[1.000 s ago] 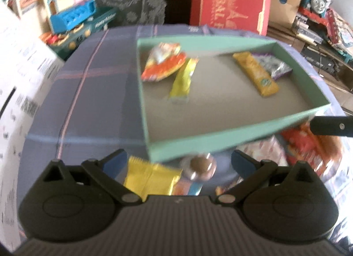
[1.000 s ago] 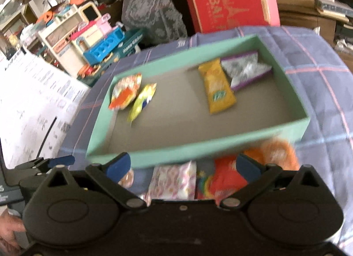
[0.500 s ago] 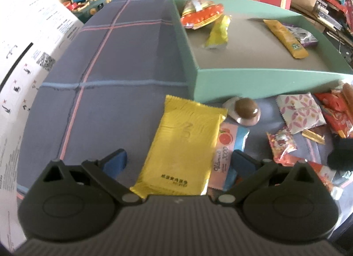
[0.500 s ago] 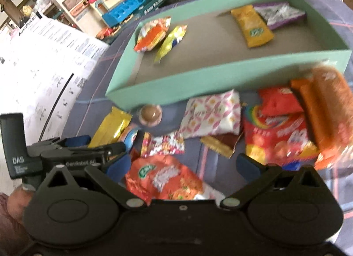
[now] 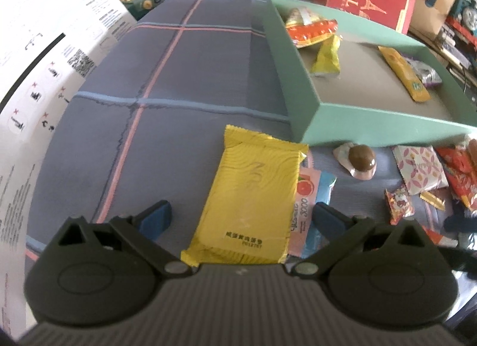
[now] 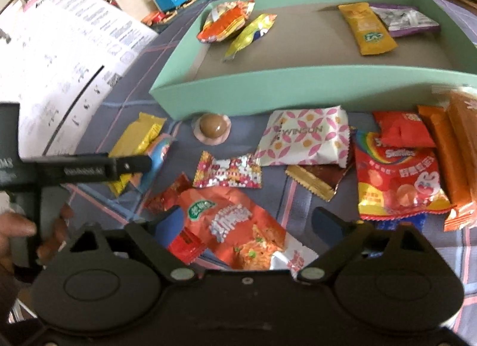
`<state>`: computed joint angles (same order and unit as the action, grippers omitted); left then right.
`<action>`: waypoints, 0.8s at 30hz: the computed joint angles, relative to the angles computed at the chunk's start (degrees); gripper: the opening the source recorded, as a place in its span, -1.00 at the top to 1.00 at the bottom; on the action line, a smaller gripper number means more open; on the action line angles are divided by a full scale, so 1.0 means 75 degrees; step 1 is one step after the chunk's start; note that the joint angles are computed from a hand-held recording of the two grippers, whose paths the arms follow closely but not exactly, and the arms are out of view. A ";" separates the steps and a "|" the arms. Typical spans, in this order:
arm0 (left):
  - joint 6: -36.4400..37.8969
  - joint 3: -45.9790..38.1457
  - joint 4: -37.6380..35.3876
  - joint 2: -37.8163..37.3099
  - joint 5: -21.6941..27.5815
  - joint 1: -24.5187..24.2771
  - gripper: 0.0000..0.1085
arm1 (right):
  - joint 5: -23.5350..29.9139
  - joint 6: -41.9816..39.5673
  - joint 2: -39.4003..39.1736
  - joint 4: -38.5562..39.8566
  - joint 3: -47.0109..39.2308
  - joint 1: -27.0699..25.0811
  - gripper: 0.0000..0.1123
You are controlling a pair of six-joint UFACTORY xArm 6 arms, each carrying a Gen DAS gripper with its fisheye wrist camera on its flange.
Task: Organize snacks
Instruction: 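Move both open tools back to the snack pile, then grasp the yellow WINSUN wafer pack with the left tool while the right tool grasps the orange-red snack bag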
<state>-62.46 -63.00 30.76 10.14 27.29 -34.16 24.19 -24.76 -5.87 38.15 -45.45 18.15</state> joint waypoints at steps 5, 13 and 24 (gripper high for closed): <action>-0.0235 0.0173 0.0128 -0.0136 -0.0148 0.0127 -0.89 | -0.0117 0.0205 -0.0059 -0.0858 0.0142 0.0260 -0.14; -0.0503 0.0333 0.0514 -0.0244 0.0002 0.0239 -0.89 | -0.0233 0.1825 -0.0402 -0.1646 0.0483 -0.0121 0.24; -0.0205 -0.0207 0.1155 0.0230 0.0361 0.0056 -0.70 | -0.0560 0.3248 -0.0445 -0.3653 0.0700 0.0056 0.20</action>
